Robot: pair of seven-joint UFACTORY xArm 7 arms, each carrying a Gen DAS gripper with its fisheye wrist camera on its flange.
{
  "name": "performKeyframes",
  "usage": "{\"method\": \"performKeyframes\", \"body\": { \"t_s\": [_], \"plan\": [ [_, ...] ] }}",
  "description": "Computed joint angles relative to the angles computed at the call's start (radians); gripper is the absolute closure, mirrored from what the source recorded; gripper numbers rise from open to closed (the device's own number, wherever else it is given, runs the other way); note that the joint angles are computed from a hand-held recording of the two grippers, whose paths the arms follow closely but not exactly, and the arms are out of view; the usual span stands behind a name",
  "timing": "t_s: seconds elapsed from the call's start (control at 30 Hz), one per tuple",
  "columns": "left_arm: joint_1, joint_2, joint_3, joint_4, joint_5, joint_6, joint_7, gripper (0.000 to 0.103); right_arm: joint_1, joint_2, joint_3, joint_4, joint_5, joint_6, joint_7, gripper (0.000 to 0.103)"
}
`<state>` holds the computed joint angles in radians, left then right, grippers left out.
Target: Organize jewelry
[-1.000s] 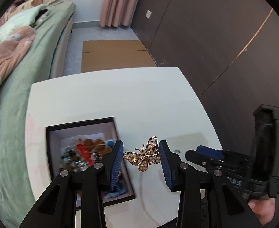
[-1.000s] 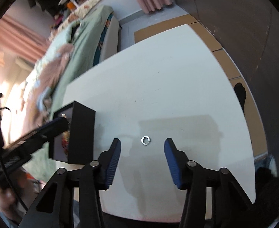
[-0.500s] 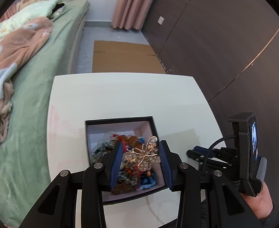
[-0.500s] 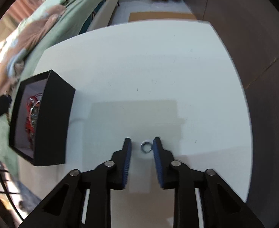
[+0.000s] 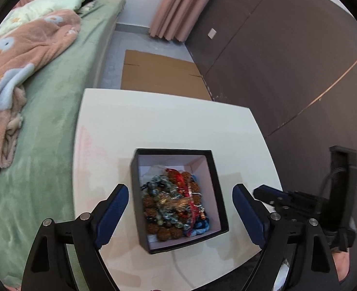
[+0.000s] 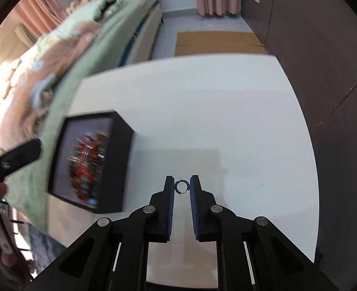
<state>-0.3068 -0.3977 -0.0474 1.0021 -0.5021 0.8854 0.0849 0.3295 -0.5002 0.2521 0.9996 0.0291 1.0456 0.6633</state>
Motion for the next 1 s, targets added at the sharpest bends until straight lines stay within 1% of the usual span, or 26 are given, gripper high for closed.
{"method": "performKeyframes", "body": {
  "t_s": [0.1,0.27,0.33,0.43,0.47,0.5,0.57,0.63,0.7,0.77,0.83,0.93,1.0],
  "plan": [
    [0.009,-0.026,0.017,-0.012,-0.001,0.001,0.009,0.015,0.01,0.006,0.005,0.027,0.013,-0.031,0.004,0.088],
    [0.023,-0.058,0.035,-0.032,-0.002,0.013,0.015,0.015,0.037,0.06,0.028,0.1,0.029,-0.098,0.015,0.088],
    [0.029,-0.075,0.043,-0.046,-0.005,0.013,0.014,0.015,0.049,0.104,0.041,0.136,0.03,-0.141,0.026,0.088],
    [0.038,-0.099,0.053,-0.062,-0.007,0.019,0.011,0.015,0.074,0.119,0.037,0.137,0.048,-0.232,0.019,0.088],
    [0.039,-0.108,0.055,-0.067,-0.007,0.022,0.011,0.015,0.077,0.122,0.041,0.139,0.043,-0.248,0.024,0.077],
    [0.04,-0.118,0.061,-0.07,-0.009,0.026,0.015,0.015,0.074,0.122,0.046,0.141,0.033,-0.252,0.038,0.048],
    [0.039,-0.134,0.066,-0.074,-0.011,0.032,0.021,0.012,0.056,0.1,0.069,0.126,-0.014,-0.269,0.1,0.017],
    [0.038,-0.155,0.069,-0.08,-0.015,0.03,0.025,0.004,0.058,0.078,0.067,0.109,-0.021,-0.283,0.122,0.017],
    [0.036,-0.174,0.071,-0.086,-0.019,0.027,0.026,0.003,0.062,0.049,0.059,0.091,-0.01,-0.281,0.137,0.017],
    [0.032,-0.188,0.073,-0.09,-0.025,0.022,0.026,0.003,0.054,0.013,0.067,0.077,-0.02,-0.266,0.165,0.017],
    [0.026,-0.208,0.075,-0.095,-0.028,0.019,0.029,0.0,0.055,-0.025,0.065,0.056,-0.014,-0.26,0.18,0.017],
    [0.016,-0.24,0.069,-0.102,-0.023,0.016,0.031,0.0,0.047,-0.07,0.082,0.044,-0.023,-0.226,0.205,0.017],
    [0.007,-0.259,0.069,-0.104,-0.022,0.019,0.031,0.0,0.043,-0.097,0.091,0.036,-0.025,-0.207,0.222,0.012]
  ]
}}
